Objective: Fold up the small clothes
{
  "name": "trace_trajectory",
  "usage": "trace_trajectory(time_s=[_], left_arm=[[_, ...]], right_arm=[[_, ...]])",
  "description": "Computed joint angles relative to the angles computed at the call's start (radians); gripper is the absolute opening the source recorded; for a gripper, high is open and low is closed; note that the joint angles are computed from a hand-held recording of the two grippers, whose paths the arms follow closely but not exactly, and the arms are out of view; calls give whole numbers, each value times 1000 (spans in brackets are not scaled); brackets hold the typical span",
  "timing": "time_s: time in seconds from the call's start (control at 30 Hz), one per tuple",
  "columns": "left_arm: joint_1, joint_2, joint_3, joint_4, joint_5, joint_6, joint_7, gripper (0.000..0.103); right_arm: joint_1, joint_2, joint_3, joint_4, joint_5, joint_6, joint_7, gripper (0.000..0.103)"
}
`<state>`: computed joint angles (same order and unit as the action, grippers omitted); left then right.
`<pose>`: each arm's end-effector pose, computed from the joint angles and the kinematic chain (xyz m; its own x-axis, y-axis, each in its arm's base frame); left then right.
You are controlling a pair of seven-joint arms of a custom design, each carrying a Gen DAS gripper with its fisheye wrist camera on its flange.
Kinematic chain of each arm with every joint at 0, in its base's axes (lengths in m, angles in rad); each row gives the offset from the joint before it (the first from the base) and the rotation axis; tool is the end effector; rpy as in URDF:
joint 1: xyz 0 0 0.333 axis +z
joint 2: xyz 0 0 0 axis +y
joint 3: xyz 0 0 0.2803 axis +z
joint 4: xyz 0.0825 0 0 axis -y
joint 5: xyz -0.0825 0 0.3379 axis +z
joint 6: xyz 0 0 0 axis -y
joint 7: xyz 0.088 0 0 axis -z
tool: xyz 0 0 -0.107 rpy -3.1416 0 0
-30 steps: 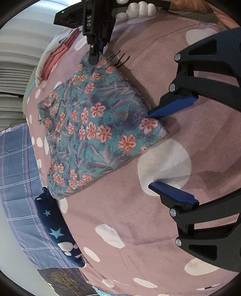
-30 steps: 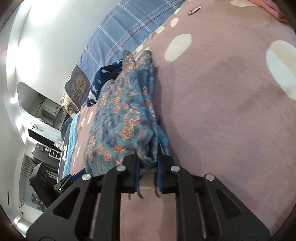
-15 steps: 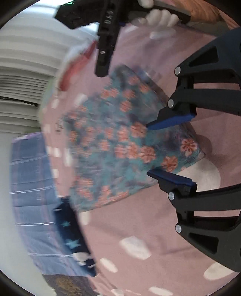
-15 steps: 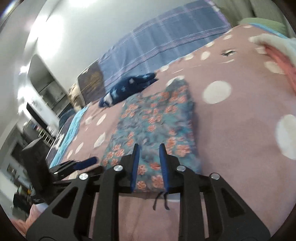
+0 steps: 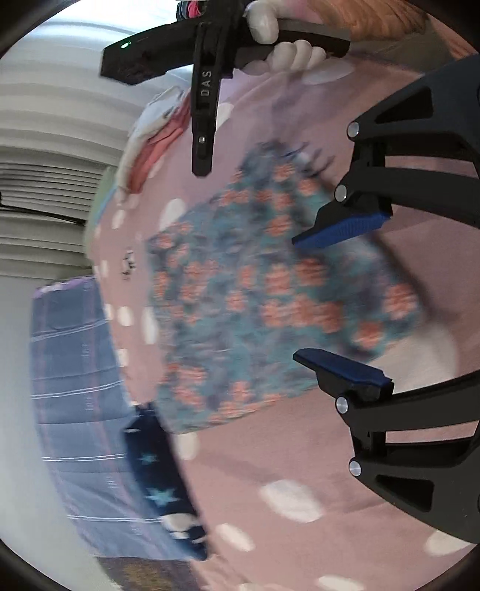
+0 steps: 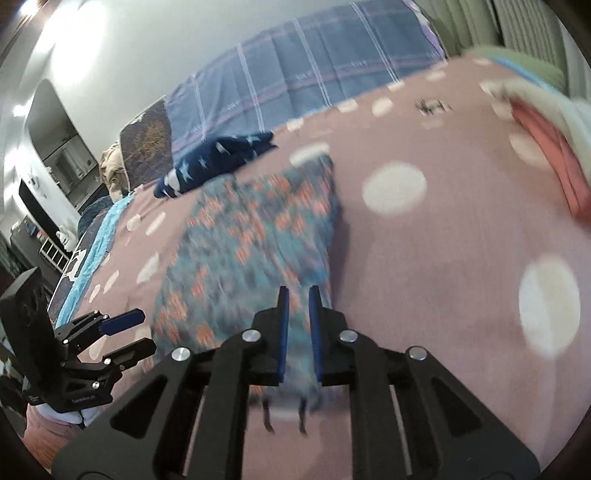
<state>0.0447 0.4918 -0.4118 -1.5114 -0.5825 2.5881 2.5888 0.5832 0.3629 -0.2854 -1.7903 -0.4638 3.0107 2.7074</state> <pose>0.6494 -0.1823 0.4508 -0.7748 -0.6308 0.0420 -0.4451 0.4970 -0.7449 0.5918 0.2395 0.4436 -0.1559 -0.9137 -0.3753 -0.6163 0.3869 -0.6859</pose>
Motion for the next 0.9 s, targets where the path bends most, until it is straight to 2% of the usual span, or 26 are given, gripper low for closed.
trace_trajectory(time_s=[0.03,0.07,0.13,0.17,0.2,0.23,0.27,0.3,0.33,0.4,0.53,0.6,0.67,0.73,0.8,0.9], left_arm=[[-11,21,2,29,10,1,-9,60],[-34,64,18,89,43,-29,-53,62],[-91,133,71,179,143,-78,-179,62],[-93,161,65,193,186,-72,-223,63],[-87,160,57,172,170,-43,-199,64],[-67,145,30,132,159,-3,-170,65],[-55,137,17,118,161,6,-163,66],[-43,132,5,109,160,7,-154,68],[-30,127,-10,96,153,8,-138,69],[-17,121,-25,77,145,17,-117,73],[-36,110,-13,57,183,29,-103,88],[-48,96,-3,30,210,66,-105,88],[-46,99,-6,35,222,69,-113,88],[-39,92,-13,23,224,83,-112,88],[-44,86,-11,9,238,99,-120,89],[-44,70,-13,-20,256,121,-127,91]], right_arm=[[-62,11,63,25,31,-5,-52,13],[-133,57,138,86,133,9,-167,13],[-214,131,231,196,236,-10,-284,13],[-231,179,251,270,272,-47,-332,13],[-227,229,236,355,278,-130,-341,13],[-197,274,188,442,259,-245,-309,13],[-153,315,116,501,270,-333,-304,12],[-138,351,75,525,243,-386,-253,7],[-140,354,69,515,271,-383,-257,6],[-176,320,109,431,246,-280,-191,6],[-127,308,57,421,217,-288,-210,6],[-122,277,55,372,221,-250,-181,7],[-103,235,36,310,209,-221,-138,9],[-60,184,0,252,147,-195,-108,12],[-36,163,-10,242,88,-195,-109,12],[-55,143,39,213,74,-135,-148,12]])
